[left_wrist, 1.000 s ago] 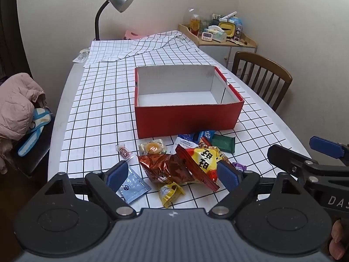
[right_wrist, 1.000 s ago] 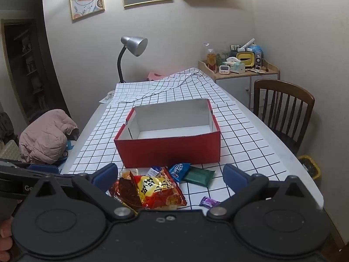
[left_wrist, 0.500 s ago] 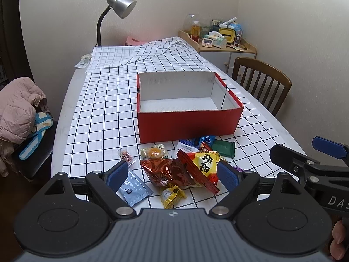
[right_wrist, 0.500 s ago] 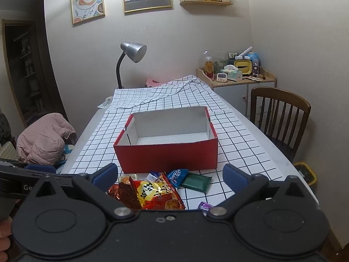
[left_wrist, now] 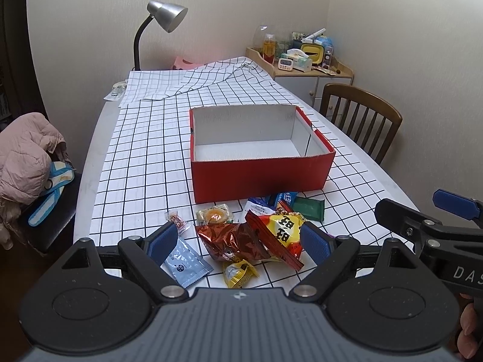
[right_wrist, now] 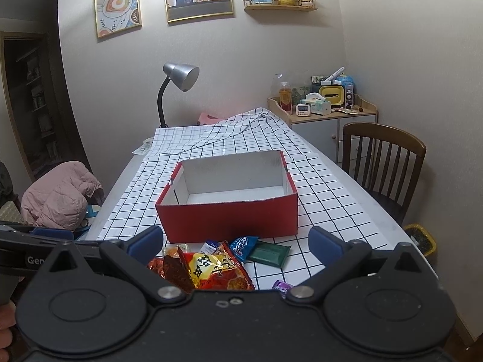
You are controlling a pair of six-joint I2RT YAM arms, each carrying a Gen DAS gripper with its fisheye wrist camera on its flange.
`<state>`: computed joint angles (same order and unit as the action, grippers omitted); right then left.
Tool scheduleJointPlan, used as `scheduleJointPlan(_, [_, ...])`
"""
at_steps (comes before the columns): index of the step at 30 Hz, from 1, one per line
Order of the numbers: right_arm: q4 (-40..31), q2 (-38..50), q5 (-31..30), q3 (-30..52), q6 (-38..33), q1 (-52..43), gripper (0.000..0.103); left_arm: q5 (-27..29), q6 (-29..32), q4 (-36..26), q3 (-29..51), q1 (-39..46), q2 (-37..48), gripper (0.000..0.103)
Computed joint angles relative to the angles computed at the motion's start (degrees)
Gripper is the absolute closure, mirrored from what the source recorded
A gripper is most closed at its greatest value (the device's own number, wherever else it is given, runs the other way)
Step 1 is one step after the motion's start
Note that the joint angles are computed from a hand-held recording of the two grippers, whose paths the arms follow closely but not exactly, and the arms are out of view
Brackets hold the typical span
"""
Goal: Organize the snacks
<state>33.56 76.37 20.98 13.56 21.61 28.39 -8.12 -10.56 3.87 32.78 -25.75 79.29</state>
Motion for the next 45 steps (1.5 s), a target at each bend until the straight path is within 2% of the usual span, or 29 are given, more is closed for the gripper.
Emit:
scheduleJointPlan(39, [-0.90, -1.08, 0.36, 0.42, -2.57, 0.75, 0.001, 0.44, 0.36, 0.51, -0.43, 0.25, -1.34, 0.014])
scheduleJointPlan(45, [-0.89, 0.14, -2.96, 1.51, -4.62, -0.11, 0.001, 1.24, 0.52, 0.47, 0.16, 1.30, -0.60, 0.014])
